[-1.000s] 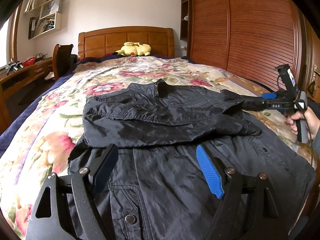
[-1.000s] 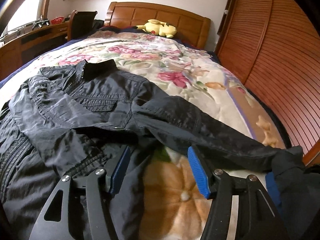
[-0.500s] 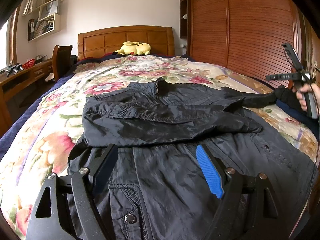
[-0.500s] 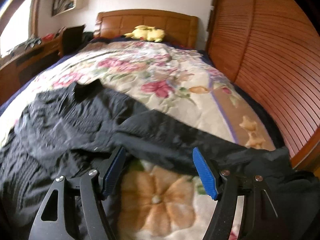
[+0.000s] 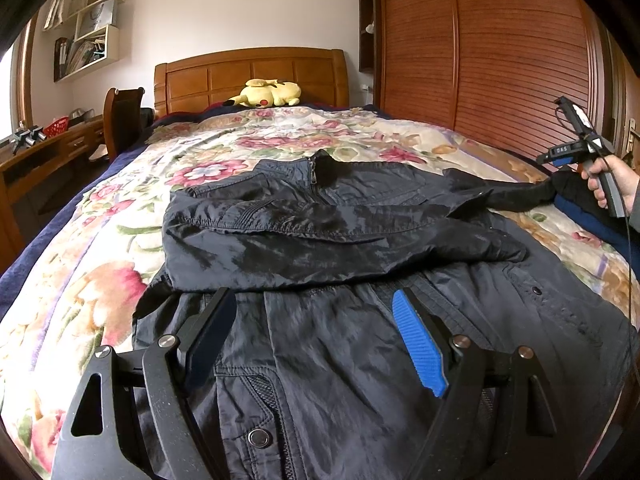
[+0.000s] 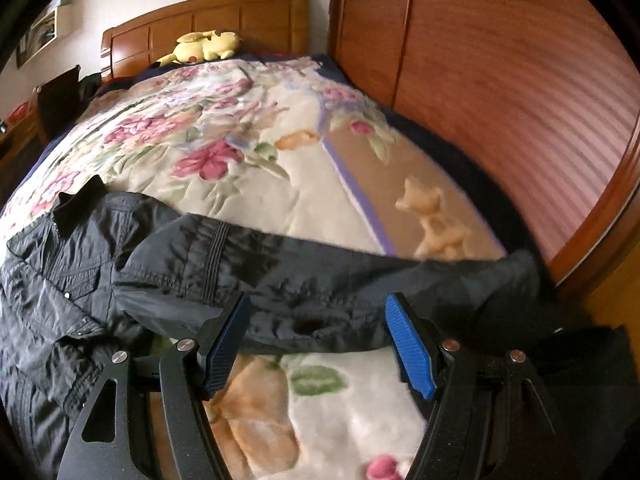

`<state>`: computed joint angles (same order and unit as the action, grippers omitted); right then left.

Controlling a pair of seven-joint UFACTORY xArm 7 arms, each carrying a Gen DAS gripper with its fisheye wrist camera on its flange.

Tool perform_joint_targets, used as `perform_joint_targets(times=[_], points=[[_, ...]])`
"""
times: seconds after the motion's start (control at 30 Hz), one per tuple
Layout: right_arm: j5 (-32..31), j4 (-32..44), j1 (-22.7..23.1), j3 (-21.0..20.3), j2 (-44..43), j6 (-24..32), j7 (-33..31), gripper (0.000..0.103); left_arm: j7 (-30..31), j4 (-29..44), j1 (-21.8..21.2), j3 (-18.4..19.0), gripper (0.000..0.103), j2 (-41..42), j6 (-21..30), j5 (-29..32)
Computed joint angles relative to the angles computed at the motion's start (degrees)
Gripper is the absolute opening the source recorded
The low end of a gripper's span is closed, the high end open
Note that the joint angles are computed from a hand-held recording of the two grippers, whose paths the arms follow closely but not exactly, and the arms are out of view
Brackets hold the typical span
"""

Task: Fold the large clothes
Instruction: 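Grasp the other sleeve of the jacket with the right gripper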

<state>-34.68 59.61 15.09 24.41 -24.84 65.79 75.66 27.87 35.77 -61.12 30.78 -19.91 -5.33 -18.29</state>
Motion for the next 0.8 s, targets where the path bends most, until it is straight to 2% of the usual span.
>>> perform_joint_targets(times=[0.07,0.13,0.23,0.3,0.67,0.7,0.73,0.77,0.8], points=[[0.1,0.2,0.0,0.1,1.5,-0.6,0.4,0.072,-0.1,0.0,0.1,-0.1,0.081,0.0,0.0,0.0],[0.7,0.1,0.1,-1.5,2.4,-1.7,-0.6,0.072,-0.1,-0.1,0.2,-0.1,0.081,0.0,0.0,0.1],[1.4,-0.4,-0.1,-2.7,3.8,-3.4,1.2,0.072,0.0,-0.1,-0.3,0.4,0.081,-0.2,-0.1,0.2],[1.6,0.3,-0.1,-2.6,4.9,-2.5,2.1,0.072,-0.2,0.0,-0.3,0.3,0.081,0.1,-0.1,0.2],[0.0,-2.4,0.2,-4.6,7.4,-3.6,13.2,0.072,-0.6,0.0,-0.8,0.8,0.081,0.1,-0.3,0.7],[-0.3,-2.7,0.2,-4.9,7.8,-4.1,13.8,0.068,-0.6,0.0,-0.9,0.9,0.081,0.1,-0.3,0.7],[-0.6,-2.9,0.3,-5.0,7.9,-4.6,14.3,0.052,-0.6,0.0,-0.9,1.0,0.081,0.1,-0.3,0.8],[-1.0,-3.4,0.3,-5.5,8.2,-6.0,14.4,0.043,-0.6,0.0,-1.3,1.3,0.081,0.1,-0.3,0.7],[-1.3,-3.6,0.4,-5.8,8.5,-6.9,14.3,0.025,-0.7,0.1,-1.2,1.2,0.081,0.2,-0.2,0.7]])
